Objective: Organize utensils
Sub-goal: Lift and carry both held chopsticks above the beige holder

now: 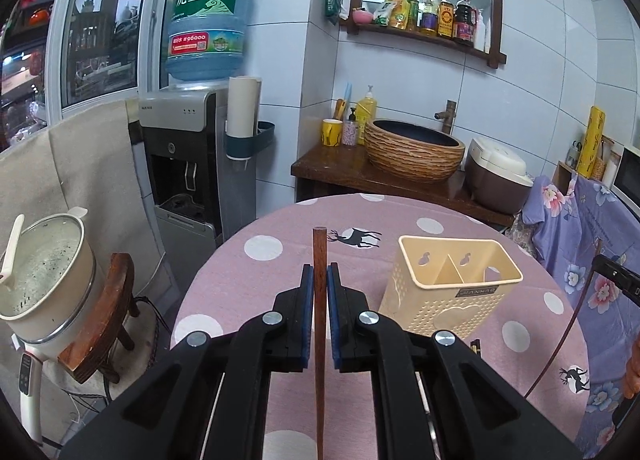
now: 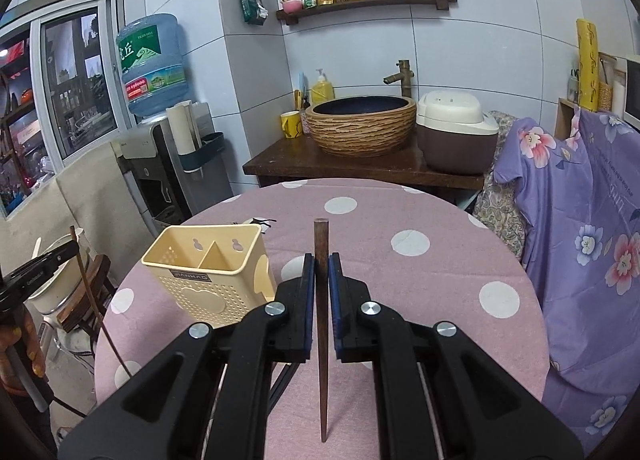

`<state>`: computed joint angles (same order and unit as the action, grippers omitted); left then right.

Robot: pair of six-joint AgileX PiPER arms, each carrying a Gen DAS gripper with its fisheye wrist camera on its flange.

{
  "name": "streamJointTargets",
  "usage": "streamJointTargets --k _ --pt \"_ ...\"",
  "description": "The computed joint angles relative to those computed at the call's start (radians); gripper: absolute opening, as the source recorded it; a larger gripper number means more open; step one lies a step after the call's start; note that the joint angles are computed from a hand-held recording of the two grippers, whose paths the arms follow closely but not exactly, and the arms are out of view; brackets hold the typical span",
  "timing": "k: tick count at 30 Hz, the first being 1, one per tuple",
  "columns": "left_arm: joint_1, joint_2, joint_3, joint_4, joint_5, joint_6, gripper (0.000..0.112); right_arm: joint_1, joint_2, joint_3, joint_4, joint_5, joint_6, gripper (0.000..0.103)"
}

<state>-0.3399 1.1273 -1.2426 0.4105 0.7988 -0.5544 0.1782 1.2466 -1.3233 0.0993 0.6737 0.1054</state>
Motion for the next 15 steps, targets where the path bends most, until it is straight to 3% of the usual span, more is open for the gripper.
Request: streamJointTargets --k 10,15 --pt "0.047 0.003 -0.045 -0.019 0.003 0.039 0.008 -0.024 0.026 -0.049 0.059 0.018 -0.054 0.008" --pt "0.096 0.043 -0.15 -0.078 0.024 0.108 0.008 -0.03 0.058 -0.119 0.071 0.047 -0.066 0.008"
